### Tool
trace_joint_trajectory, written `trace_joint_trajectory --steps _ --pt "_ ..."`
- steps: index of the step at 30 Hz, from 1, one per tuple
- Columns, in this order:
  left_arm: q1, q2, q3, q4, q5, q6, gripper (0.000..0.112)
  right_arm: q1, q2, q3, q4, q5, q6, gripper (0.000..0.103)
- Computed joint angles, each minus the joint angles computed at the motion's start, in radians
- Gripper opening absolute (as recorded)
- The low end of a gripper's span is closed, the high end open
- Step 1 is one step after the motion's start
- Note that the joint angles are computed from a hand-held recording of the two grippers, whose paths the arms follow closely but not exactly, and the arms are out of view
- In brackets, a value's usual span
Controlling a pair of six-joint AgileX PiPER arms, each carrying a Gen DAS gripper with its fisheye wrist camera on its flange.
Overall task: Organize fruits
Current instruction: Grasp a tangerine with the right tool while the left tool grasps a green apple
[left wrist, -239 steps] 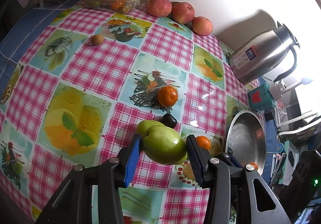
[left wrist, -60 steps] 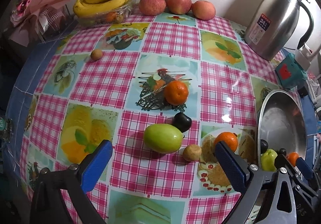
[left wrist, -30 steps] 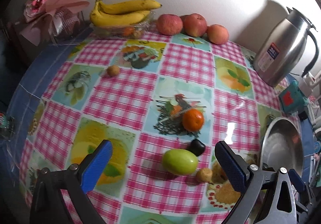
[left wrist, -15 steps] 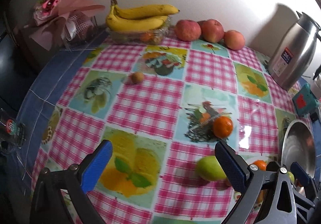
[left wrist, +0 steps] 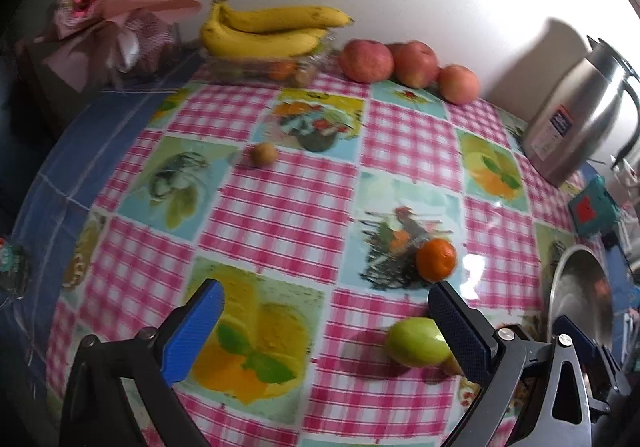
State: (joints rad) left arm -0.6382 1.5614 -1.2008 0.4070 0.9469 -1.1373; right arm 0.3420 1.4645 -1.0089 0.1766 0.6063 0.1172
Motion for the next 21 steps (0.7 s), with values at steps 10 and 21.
trace_joint_trajectory --steps 10,21 --pt "0.025 0.005 0.012 -0.103 -0.099 0.054 0.103 -0.002 0.028 -0.022 -0.055 0.011 0.014 0.096" --pt "0.043 0.050 -0.008 -0.247 -0.133 0.167 0.092 -0.024 0.060 -0.039 -0.064 0.060 0.019 0.075"
